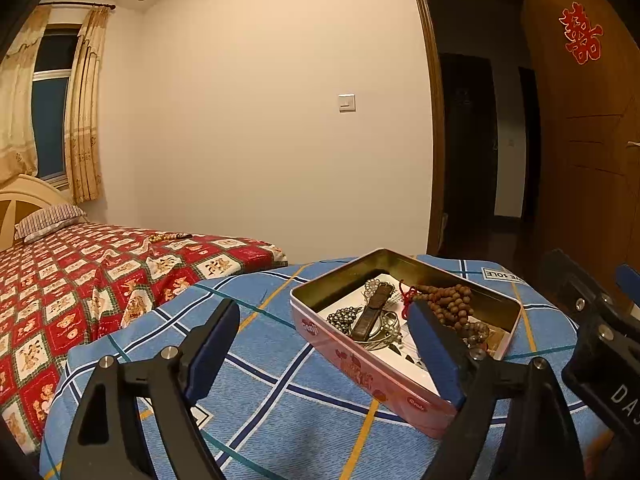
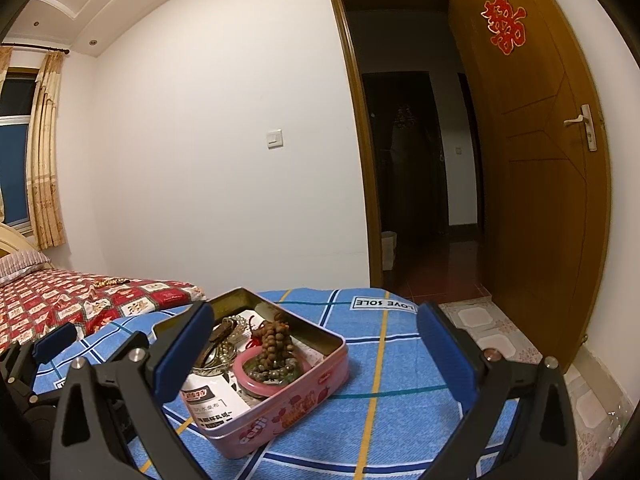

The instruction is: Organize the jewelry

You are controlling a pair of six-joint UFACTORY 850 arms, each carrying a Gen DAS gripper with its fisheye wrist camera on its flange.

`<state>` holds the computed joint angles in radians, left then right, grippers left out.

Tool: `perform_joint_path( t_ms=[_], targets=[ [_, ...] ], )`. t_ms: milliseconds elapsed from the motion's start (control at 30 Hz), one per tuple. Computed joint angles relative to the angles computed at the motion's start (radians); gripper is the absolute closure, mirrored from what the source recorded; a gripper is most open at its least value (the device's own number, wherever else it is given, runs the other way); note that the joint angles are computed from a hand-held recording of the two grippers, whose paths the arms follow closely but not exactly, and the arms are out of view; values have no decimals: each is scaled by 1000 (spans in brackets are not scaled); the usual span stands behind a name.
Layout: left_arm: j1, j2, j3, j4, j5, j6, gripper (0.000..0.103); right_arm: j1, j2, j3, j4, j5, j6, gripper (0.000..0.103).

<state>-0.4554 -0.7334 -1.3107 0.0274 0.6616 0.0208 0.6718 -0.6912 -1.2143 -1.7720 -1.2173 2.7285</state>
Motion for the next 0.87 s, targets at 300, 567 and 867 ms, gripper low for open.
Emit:
perform_joint_path(
  t_ms=[300,567,867],
  targets=[
    [-1,1,-2,2,-13,8,16,2,3,4,8,-4,6,0],
    [5,0,-7,71,-28,-76,15,0,9,9,18,7,16,0],
    [2,-1,-12,70,-42,-69,15,-8,15,7,85,34,29,0]
  ],
)
